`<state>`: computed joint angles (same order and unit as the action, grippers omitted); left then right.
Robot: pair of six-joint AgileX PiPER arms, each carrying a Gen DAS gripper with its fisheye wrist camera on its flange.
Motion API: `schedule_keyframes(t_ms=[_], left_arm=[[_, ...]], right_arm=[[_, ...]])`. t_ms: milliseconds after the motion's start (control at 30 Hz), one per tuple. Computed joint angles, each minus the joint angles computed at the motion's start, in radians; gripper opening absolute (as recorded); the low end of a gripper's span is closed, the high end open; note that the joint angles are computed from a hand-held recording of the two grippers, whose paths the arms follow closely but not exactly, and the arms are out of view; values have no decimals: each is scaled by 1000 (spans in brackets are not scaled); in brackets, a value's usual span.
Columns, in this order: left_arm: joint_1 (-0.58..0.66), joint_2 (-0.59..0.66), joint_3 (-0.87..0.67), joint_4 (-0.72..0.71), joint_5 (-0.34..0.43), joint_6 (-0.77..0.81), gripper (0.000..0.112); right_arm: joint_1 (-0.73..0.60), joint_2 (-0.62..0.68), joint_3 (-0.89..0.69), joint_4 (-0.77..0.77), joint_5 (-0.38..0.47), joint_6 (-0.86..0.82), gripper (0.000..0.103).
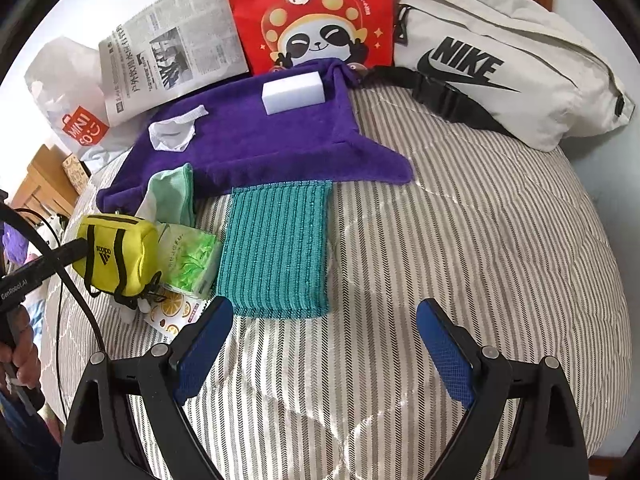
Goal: Organize soft objects
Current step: 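Grasp the yellow Adidas pouch with the left gripper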
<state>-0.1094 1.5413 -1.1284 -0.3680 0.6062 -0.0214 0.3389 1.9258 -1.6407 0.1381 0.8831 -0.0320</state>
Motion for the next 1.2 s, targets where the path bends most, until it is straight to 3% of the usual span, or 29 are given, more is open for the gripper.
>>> schedule_keyframes(t_ms=[167,300,400,567,667,733,867,1200], left_arm=[[14,16,31,-118,-28,109,24],[18,74,9,-145,-11,138,36],[29,92,19,-216,-26,198,37],[34,88,29,-281,-38,259,25],[27,36,53,-250,-56,242,23],[40,-9,83,-290,-77,282,16],[77,-78,110,-347,-66,345,15],[85,-186,134,-200,-60,217,14]], right_arm=[[10,12,3,1,4,-6,92],[12,17,4,-13,7,2,92],[8,18,5,-16,7,3,92],[7,31,-5,-16,17,6,92],[11,29,-5,-19,15,4,92],[12,29,-8,-20,14,5,92],[19,35,-22,-21,15,8,92],[48,37,-30,-49,17,17,92]])
